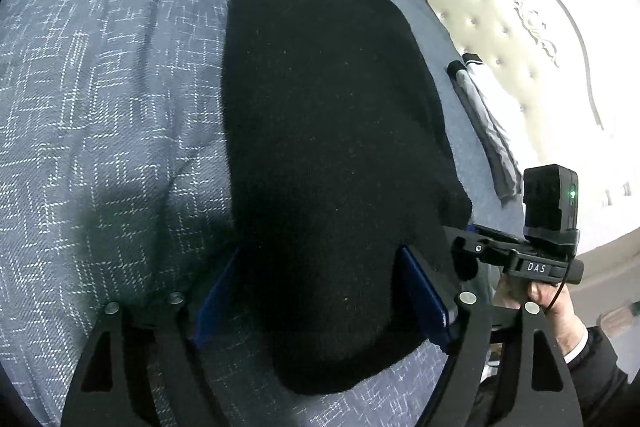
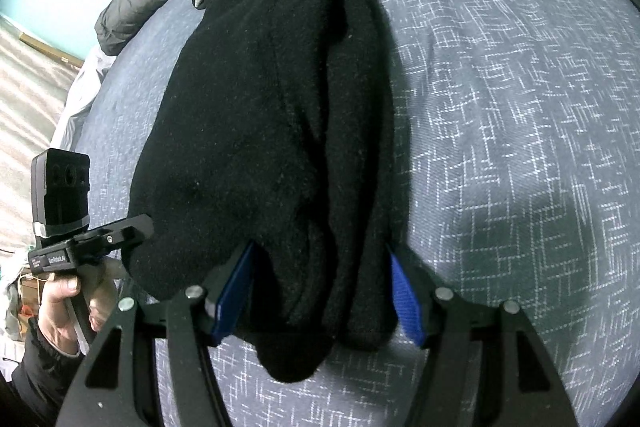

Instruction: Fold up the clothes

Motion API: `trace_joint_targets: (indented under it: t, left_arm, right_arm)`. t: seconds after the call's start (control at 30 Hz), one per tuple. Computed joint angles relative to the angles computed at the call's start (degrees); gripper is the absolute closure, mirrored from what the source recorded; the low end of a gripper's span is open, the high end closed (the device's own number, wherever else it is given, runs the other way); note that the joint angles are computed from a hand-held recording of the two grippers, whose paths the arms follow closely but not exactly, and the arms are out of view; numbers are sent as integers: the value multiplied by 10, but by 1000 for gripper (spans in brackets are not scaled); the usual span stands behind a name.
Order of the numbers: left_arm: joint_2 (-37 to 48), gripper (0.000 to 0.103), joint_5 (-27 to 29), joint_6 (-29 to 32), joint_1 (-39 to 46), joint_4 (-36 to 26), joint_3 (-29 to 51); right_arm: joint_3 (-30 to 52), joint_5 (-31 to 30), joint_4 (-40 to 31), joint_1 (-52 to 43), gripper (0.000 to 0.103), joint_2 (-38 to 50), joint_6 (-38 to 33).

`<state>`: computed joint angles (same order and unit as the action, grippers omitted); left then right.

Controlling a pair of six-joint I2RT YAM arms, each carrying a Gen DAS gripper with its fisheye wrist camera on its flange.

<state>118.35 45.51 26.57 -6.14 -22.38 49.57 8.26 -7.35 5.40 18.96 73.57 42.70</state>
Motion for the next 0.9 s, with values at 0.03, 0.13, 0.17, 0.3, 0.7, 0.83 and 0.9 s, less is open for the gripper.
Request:
trace_joint_targets:
  t: [0.03,0.13,0.17,0.3,0.7,0.83,0.9]
  left_arm:
    - [-1,18,-2,-2,-3,1,0]
    - [-1,16,-9,-3,-8,1,1]
    - [-1,15,-12,2,-6,-1,1]
    - [-10,13,-23,-12,-22,20,-11]
    - [-15,21,-26,10,-11,8,-8]
    - [-22,25,-26,20,-5,6,-11]
    - [-21,26,-27,19,-5,9,-12]
  right_arm:
    - [1,1,2,1,38,2,1]
    - [5,4,0,4,38,6,2]
    - [3,4,-4,4,38,0,1]
    - [-1,10,-31,13,38,-31,8]
    - [-9,4,-30,5,38,-41,2]
    - [-14,-4,-20,-5,38,-40,-5]
    - [-17,-6,-9,-7,38,-34,-5]
